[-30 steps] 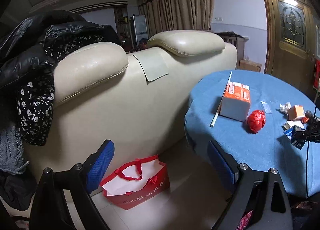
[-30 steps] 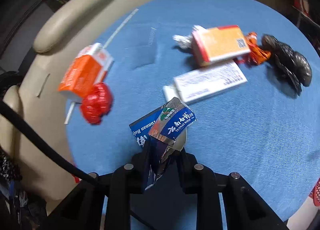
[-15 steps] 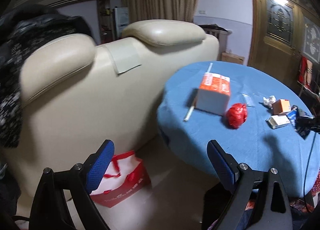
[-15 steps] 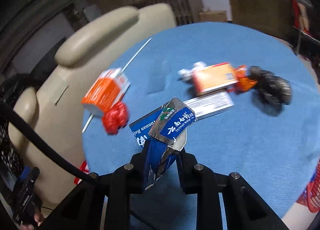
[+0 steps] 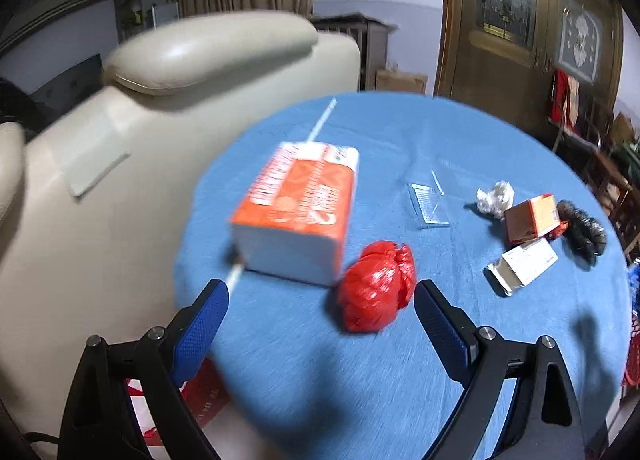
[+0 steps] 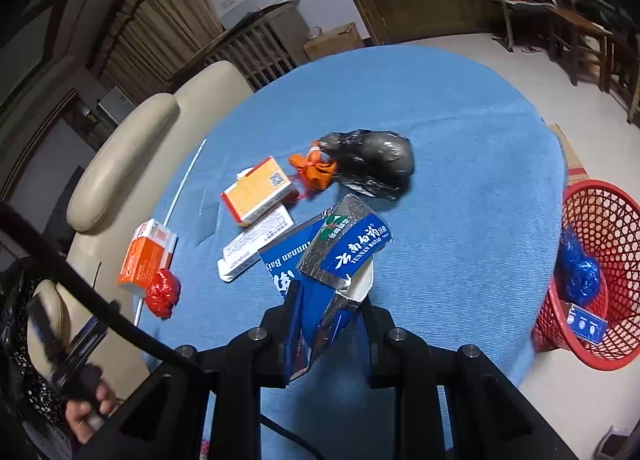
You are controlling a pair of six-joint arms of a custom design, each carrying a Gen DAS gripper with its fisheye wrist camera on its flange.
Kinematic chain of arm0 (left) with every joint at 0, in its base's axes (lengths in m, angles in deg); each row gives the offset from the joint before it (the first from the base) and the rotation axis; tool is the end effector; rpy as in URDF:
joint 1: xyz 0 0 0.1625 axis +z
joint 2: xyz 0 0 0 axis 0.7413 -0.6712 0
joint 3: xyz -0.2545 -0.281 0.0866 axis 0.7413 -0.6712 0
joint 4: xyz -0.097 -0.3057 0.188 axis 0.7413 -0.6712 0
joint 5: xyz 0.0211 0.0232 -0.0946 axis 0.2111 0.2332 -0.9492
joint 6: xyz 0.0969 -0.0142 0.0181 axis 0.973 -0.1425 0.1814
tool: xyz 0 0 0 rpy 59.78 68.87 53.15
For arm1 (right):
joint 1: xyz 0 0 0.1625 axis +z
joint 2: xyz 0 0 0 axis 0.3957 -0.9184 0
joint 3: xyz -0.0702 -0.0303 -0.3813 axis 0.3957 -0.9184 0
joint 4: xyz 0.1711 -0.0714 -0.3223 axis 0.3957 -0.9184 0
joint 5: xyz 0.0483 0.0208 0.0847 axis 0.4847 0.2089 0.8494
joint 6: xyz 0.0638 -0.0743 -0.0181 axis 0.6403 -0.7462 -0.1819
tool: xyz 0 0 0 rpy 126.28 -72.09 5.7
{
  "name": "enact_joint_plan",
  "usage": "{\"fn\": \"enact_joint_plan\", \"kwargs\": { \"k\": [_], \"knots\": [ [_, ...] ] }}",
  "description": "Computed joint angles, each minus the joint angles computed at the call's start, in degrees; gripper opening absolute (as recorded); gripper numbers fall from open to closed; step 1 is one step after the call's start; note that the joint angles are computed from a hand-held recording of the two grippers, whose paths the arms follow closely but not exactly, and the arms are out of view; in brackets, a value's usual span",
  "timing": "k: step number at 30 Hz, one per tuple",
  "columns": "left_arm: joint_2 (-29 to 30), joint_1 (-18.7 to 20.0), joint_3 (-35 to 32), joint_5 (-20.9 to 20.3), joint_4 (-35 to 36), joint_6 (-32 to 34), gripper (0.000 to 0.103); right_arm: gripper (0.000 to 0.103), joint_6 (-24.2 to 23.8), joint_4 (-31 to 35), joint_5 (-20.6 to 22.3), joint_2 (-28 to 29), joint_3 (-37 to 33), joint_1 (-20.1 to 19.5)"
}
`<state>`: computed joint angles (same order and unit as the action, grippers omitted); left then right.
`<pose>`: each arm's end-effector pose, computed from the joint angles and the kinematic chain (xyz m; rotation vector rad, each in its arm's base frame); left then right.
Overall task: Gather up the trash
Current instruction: 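Grasp the red plastic bag with the left gripper and lift it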
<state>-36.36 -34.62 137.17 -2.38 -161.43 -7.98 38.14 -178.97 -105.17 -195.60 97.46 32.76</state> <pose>-0.3467 -0.2994 0.0206 0.1241 2.1287 -0.9537 -0.0502 -0.3291 0.4128 0.0950 -2.6928 0.8476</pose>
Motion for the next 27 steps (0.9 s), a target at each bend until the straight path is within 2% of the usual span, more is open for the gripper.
{"fn": "enact_joint_plan", "kwargs": {
  "k": [2,4,6,9,11,12,15,17,23,27],
  "knots": [
    [1.5,3.4,0.3,-1.8,-9.9,6.5,0.094,0.025,-0.4,1.3,1.2,-0.2,-0.6,-1.2],
    [2.6,5.4,0.4,-3.3,-15.0,8.1,0.094,0.025,-1.0,2.0,2.4,-0.5,-0.8,-2.4],
    [3.7,6.5,0.0,-4.0,-17.0,8.1,0.094,0.025,-2.0,3.1,4.0,-1.1,-1.3,-4.4],
    [4.7,7.2,-0.7,-4.0,-17.5,7.2,0.088,0.025,-3.1,5.0,6.0,-1.4,-2.0,-7.2],
    [5.2,7.9,-1.3,-4.4,-18.0,8.0,0.063,0.025,-3.8,5.8,6.9,-1.4,-2.5,-8.6],
    [5.6,8.3,-1.6,-5.0,-18.5,8.6,0.058,0.025,-4.3,6.1,7.4,-1.5,-2.7,-9.4],
    [6.9,8.8,-2.2,-5.5,-20.3,9.0,0.057,0.025,-5.3,7.8,9.3,-1.5,-3.7,-11.5],
    [7.5,8.8,-2.0,-5.8,-21.5,9.1,0.044,0.025,-6.3,9.1,10.9,-2.2,-4.1,-13.0],
    [10.5,7.4,-6.0,-5.4,-17.1,9.4,0.038,0.025,-8.9,12.0,15.3,-4.3,-5.2,-17.4],
    [12.3,5.2,-9.3,-4.4,-12.9,8.7,0.038,0.025,-10.5,14.4,17.9,-5.6,-5.9,-20.2]
  ]
}}
